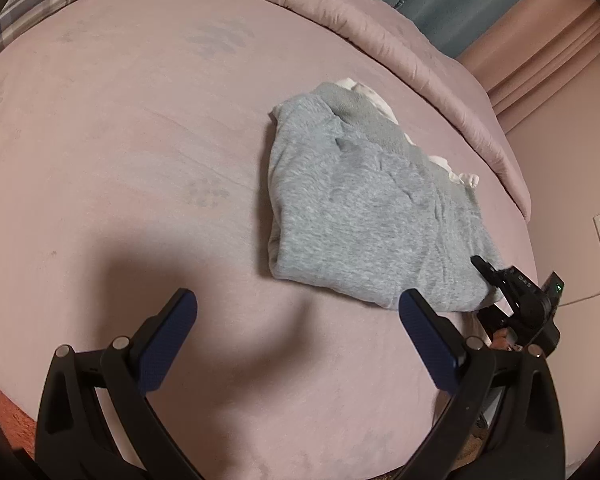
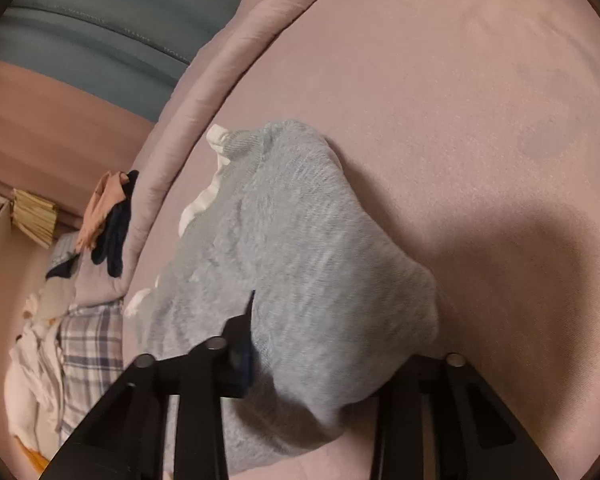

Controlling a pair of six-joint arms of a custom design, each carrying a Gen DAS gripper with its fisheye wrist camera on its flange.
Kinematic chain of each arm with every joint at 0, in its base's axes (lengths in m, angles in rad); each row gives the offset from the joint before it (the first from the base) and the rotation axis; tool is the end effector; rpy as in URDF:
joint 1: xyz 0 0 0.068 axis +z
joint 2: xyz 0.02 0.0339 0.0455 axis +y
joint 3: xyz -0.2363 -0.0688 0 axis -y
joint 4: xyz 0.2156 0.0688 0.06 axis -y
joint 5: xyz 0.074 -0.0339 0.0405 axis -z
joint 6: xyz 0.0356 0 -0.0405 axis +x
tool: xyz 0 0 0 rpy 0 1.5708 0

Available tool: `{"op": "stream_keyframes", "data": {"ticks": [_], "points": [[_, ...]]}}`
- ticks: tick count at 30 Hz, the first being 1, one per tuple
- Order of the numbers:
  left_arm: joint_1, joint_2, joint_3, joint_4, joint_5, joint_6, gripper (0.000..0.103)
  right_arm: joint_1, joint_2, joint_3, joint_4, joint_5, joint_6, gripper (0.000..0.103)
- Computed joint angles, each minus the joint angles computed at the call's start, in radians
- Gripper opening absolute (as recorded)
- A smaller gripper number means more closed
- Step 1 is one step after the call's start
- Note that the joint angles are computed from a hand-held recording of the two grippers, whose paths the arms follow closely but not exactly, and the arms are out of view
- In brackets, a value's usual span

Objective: Fold small clothes

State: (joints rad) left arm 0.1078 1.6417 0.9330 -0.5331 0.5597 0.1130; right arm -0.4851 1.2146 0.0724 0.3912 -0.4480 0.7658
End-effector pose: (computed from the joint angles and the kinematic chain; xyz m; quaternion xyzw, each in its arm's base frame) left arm 0.2736 0.0106 0.1559 0.0477 0.9480 -0.2535 0.1864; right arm 0.1481 -0.0607 0.0914 0.4518 0.7768 0.2561 0.3562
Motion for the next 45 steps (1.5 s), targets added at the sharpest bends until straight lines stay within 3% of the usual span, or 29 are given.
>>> {"op": "stream_keyframes", "data": {"ticks": [2, 7, 10, 14, 17, 22, 26, 28, 38, 45], "points": [[0.012, -0.004, 0.003, -0.007, 0.002, 0.002, 0.101, -0.025, -0.086, -0.018, -0.049, -0.03, -0.007, 0.028], [0.034, -0.014, 0.007, -0.031, 0.015, 0.025, 0.101, -0.136, -0.374, -0.04, -0.327, -0.131, -0.061, 0.027], [0.031, -0.021, 0.002, -0.031, 0.018, 0.027, 0.101, -0.187, -0.549, -0.016, -0.555, -0.1, -0.127, 0.026], [0.025, -0.031, -0.008, -0.037, 0.031, 0.04, 0.101, -0.35, -0.668, 0.03, -0.775, -0.158, -0.267, 0.026], [0.015, -0.033, -0.014, -0.03, 0.031, 0.042, 0.101, -0.355, -0.783, 0.076, -0.916, -0.079, -0.324, 0.026], [0.007, -0.031, -0.016, -0.028, 0.018, 0.048, 0.101, -0.174, -0.806, 0.109, -0.912, 0.131, -0.27, 0.026], [0.01, -0.034, -0.015, -0.036, 0.024, 0.054, 0.101, 0.159, -0.783, 0.144, -0.883, 0.475, -0.161, 0.026], [0.013, -0.035, -0.011, -0.036, 0.017, 0.054, 0.101, 0.272, -0.749, 0.17, -0.871, 0.586, -0.137, 0.026], [-0.001, -0.074, -0.037, -0.03, 0.017, 0.038, 0.101, 0.584, -0.617, 0.272, -0.855, 0.894, -0.134, 0.026], [-0.01, -0.092, -0.05, -0.017, -0.003, 0.038, 0.101, 0.749, -0.529, 0.337, -0.859, 1.03, -0.154, 0.026]]}}
